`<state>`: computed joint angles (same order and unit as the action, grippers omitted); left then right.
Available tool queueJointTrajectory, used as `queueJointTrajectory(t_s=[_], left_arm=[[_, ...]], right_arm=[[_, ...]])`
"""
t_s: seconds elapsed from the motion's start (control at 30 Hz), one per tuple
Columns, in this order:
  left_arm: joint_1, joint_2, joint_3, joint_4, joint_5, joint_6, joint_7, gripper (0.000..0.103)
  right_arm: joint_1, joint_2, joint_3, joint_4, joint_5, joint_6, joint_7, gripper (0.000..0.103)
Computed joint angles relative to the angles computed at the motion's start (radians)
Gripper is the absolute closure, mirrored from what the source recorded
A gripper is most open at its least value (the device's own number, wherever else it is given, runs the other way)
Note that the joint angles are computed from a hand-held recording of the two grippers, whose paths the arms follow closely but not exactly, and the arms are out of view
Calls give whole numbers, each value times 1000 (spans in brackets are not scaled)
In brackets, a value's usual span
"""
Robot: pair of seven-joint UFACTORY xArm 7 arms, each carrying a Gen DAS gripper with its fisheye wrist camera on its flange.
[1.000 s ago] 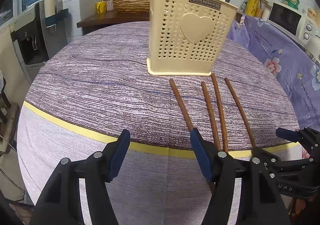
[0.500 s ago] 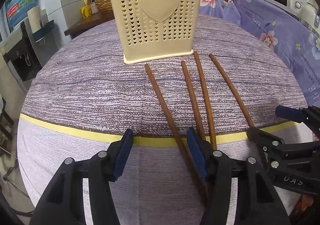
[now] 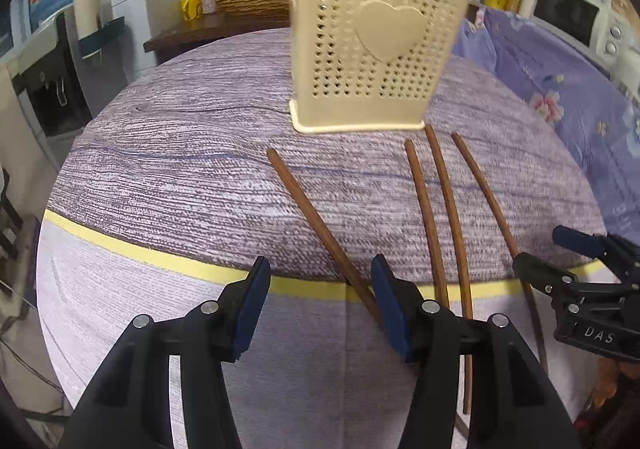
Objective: Organize utensils
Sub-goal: 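Grasp a brown chopstick with left tool while right tool grasps another brown chopstick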
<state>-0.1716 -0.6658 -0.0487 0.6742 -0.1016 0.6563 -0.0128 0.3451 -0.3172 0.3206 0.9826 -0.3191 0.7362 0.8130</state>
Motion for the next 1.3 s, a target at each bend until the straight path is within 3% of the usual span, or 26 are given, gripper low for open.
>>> queueJointTrajectory(t_s=[0.13,0.27,0.5,0.7,0.97,1.07,1.3], left_arm=[[16,39,7,26,-13,-21,-37,50],[28,100,6,67,-9,-34,-59,50],[59,183,-49,117,82,-54,-117,52],[49,218,-59,148,121,-58,-138,63],[24,263,-52,193,119,-54,-132,77],[20,272,-49,202,111,-57,-130,90],[12,272,-45,196,91,-73,-133,92]], right_arm=[[-11,46,-15,41,-4,-29,-9,29],[-19,112,-26,103,-33,-29,-3,44],[1,224,-55,204,-78,-6,33,61],[39,314,-84,303,-172,35,100,77],[81,373,-125,369,-209,47,94,89],[85,377,-133,372,-206,44,83,94],[86,377,-140,365,-201,22,78,94]])
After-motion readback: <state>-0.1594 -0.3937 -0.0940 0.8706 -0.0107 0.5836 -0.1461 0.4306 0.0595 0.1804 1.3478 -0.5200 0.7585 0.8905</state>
